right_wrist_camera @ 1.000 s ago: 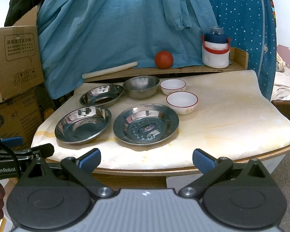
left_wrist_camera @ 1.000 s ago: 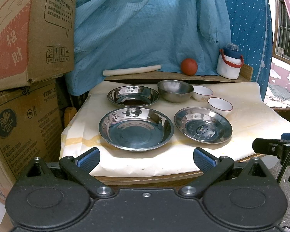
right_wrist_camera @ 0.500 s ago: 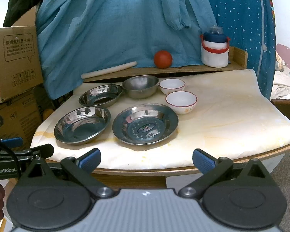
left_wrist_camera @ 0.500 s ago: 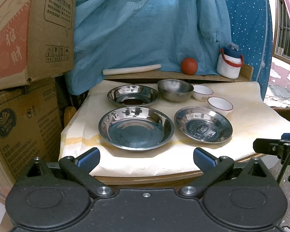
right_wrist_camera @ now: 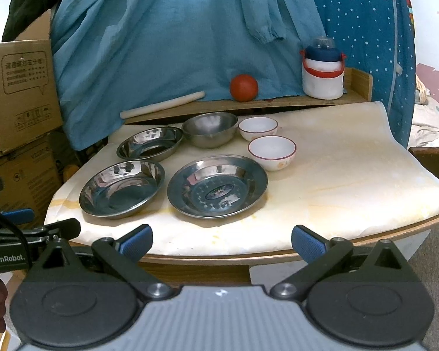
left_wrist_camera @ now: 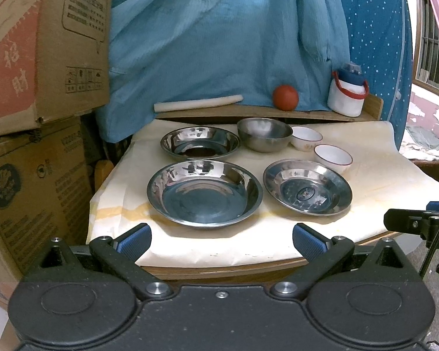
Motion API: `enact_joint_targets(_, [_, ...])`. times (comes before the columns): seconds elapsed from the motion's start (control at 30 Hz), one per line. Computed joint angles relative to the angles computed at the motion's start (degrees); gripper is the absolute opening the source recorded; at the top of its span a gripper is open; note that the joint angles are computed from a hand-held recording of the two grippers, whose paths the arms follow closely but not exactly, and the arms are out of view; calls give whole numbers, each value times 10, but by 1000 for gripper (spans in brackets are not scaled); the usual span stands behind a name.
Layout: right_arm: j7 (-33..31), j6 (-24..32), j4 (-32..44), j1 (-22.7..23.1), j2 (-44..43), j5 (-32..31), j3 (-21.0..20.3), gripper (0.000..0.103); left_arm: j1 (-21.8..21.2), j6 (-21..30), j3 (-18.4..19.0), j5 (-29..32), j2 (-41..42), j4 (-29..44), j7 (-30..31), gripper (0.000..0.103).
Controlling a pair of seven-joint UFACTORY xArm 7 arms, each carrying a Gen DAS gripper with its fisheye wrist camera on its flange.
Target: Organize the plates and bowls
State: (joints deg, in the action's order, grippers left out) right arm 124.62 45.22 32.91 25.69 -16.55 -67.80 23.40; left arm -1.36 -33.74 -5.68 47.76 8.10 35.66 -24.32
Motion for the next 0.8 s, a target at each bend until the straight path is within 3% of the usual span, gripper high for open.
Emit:
enact_joint_targets(0.5, [6, -34, -3, -16, 10, -13, -18, 103, 1, 38, -17, 4, 21, 31, -8, 102])
enact_joint_targets(0.8, [-9, -86, -3, -41, 23, -42, -45, 103, 3, 88, -43, -23, 39, 70, -26, 102])
